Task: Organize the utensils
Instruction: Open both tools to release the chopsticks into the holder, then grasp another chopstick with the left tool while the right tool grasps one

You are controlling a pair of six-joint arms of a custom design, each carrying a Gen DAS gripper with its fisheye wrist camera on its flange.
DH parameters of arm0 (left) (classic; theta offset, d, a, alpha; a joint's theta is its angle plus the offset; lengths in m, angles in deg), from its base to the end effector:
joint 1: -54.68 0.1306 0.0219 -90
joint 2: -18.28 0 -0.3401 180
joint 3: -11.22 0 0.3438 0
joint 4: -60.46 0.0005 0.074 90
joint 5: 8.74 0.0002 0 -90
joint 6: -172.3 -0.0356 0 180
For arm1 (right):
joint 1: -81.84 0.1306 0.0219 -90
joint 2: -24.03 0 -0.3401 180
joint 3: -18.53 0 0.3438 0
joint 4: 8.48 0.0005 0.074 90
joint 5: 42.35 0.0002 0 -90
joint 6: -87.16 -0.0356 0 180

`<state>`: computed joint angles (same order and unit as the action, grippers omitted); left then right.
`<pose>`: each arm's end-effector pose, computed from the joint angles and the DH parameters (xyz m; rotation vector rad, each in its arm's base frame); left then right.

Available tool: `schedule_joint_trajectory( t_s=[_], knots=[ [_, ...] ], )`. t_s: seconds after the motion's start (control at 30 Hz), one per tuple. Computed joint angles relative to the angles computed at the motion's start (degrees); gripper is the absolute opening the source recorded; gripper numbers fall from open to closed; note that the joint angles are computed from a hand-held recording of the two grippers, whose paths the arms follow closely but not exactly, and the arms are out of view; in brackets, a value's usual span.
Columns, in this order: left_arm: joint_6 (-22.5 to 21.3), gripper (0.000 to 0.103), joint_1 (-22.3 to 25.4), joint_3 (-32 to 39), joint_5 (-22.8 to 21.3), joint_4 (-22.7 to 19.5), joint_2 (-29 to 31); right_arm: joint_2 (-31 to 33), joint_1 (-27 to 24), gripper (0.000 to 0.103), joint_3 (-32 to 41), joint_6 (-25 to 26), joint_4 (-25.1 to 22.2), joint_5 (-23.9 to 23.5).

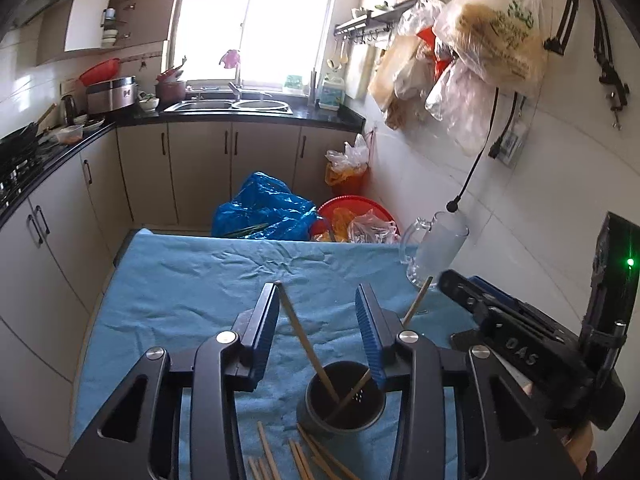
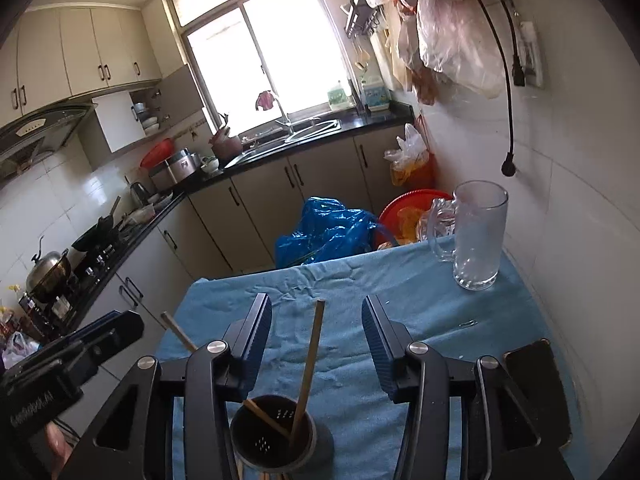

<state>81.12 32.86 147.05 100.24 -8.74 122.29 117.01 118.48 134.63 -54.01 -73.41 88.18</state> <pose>0.4428 -0.1903 0.5763 0.6260 2.1513 -0.5650 0.3599 0.2382 0.5377 0.6024 2.0154 0.0915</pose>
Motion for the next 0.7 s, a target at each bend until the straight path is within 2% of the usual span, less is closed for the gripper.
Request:
schedule_joint_trajectory(
  t_s=[0.1, 0.27, 0.4, 0.5, 0.63, 0.67, 0.7],
  knots=[
    [-0.5, 0.043, 2.1, -4.2, 1.2, 0.8, -4.1, -1.6, 2.3, 0.057, -0.2, -0.7, -2.2, 1.8],
    [-2.0, 0.052, 6.6, -14.8, 3.9, 2.1, -12.7, -5.1, 7.8, 0.062, -2.5, -4.5, -10.6, 4.3],
    [-5.3, 0.053, 10.2, -24.5, 5.4, 1.0, -18.6, -8.0, 12.0, 0.063, -6.4, -9.8, -17.4, 4.0],
    [-7.8, 0.053, 12.0, -31.6, 5.6, 0.4, -21.8, -10.1, 15.3, 0.063, -10.8, -13.7, -22.0, 1.1],
    [-10.4, 0.053, 12.8, -41.7, 5.0, 0.3, -24.7, -12.2, 18.0, 0.063, -18.9, -15.6, -20.7, -6.0],
    [-10.6, 0.049, 12.7, -43.6, 4.6, 0.6, -25.1, -12.3, 18.4, 0.063, -20.2, -15.9, -19.9, -6.9],
    [-10.8, 0.04, 12.3, -45.9, 3.8, 1.0, -25.5, -12.5, 19.0, 0.06, -22.8, -16.2, -17.6, -8.7]
  ],
)
